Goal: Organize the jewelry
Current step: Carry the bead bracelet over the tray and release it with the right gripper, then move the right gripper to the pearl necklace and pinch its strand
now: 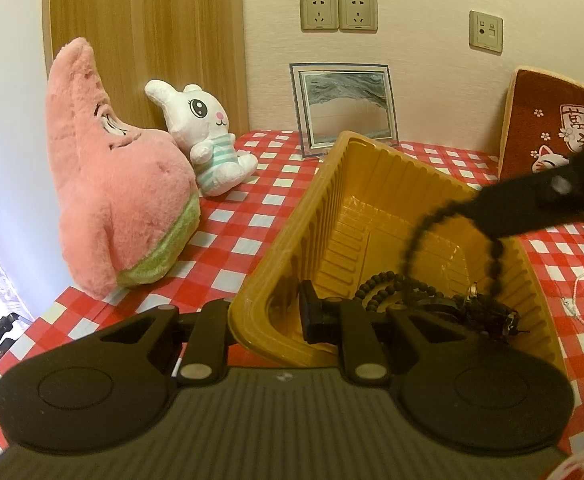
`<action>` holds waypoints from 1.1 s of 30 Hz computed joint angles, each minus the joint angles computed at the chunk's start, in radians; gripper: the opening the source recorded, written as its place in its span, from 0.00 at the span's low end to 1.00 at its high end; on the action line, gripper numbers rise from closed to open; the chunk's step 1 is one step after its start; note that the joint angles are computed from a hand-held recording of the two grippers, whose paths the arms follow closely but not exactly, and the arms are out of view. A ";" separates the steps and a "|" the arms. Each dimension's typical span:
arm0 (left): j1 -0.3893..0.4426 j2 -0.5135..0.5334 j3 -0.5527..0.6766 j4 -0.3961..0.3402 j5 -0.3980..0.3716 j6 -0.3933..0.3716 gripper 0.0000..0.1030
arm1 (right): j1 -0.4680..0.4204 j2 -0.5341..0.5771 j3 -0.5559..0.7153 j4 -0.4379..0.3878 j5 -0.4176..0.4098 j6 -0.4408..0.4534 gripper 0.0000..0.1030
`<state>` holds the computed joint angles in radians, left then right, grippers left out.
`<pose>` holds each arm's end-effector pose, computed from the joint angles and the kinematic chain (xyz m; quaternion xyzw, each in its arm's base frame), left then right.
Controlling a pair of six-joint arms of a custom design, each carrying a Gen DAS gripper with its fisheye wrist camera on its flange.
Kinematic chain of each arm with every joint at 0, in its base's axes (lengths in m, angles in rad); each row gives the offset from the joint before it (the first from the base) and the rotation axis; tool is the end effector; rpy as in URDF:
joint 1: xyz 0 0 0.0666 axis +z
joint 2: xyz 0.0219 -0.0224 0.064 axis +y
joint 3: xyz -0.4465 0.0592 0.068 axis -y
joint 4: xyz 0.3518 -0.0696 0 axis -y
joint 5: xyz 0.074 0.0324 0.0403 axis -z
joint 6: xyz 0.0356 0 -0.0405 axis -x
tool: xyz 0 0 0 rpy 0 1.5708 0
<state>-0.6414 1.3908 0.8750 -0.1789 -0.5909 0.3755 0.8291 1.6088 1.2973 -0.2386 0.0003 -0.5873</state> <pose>0.3276 -0.2204 0.3421 -0.0076 0.8751 0.0328 0.4828 0.3617 0.3942 0.4089 -0.1052 0.8662 0.3176 0.3711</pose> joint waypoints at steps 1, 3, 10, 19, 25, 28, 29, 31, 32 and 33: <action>0.002 -0.001 -0.002 0.001 0.003 -0.001 0.15 | 0.000 0.004 0.003 0.010 0.004 -0.003 0.06; 0.004 -0.002 -0.003 0.001 0.006 0.000 0.15 | -0.001 0.008 0.008 0.018 0.014 -0.011 0.08; 0.008 -0.002 -0.004 0.002 0.012 0.002 0.15 | -0.014 -0.040 -0.039 0.034 0.084 -0.049 0.47; 0.009 -0.003 -0.006 0.004 0.014 0.000 0.15 | -0.020 -0.143 -0.135 -0.132 0.218 -0.110 0.48; 0.009 -0.003 -0.006 0.004 0.013 0.000 0.15 | -0.017 -0.211 -0.226 -0.243 0.279 -0.203 0.48; 0.011 -0.004 -0.007 0.003 0.014 -0.003 0.15 | -0.016 -0.232 -0.261 -0.308 0.299 -0.244 0.48; 0.012 -0.004 -0.007 0.002 0.014 -0.004 0.16 | -0.016 -0.236 -0.270 -0.323 0.305 -0.250 0.48; 0.011 -0.002 -0.005 0.000 0.012 -0.005 0.16 | -0.016 -0.239 -0.283 -0.359 0.321 -0.261 0.48; 0.011 -0.002 -0.005 -0.001 0.010 -0.005 0.16 | -0.016 -0.240 -0.289 -0.375 0.328 -0.264 0.48; 0.010 -0.002 -0.005 -0.001 0.009 -0.006 0.16 | -0.016 -0.243 -0.297 -0.385 0.334 -0.266 0.48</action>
<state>-0.6311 1.3889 0.8705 -0.1804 -0.5820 0.3698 0.8130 1.3663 1.0002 -0.6239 0.3344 -0.8535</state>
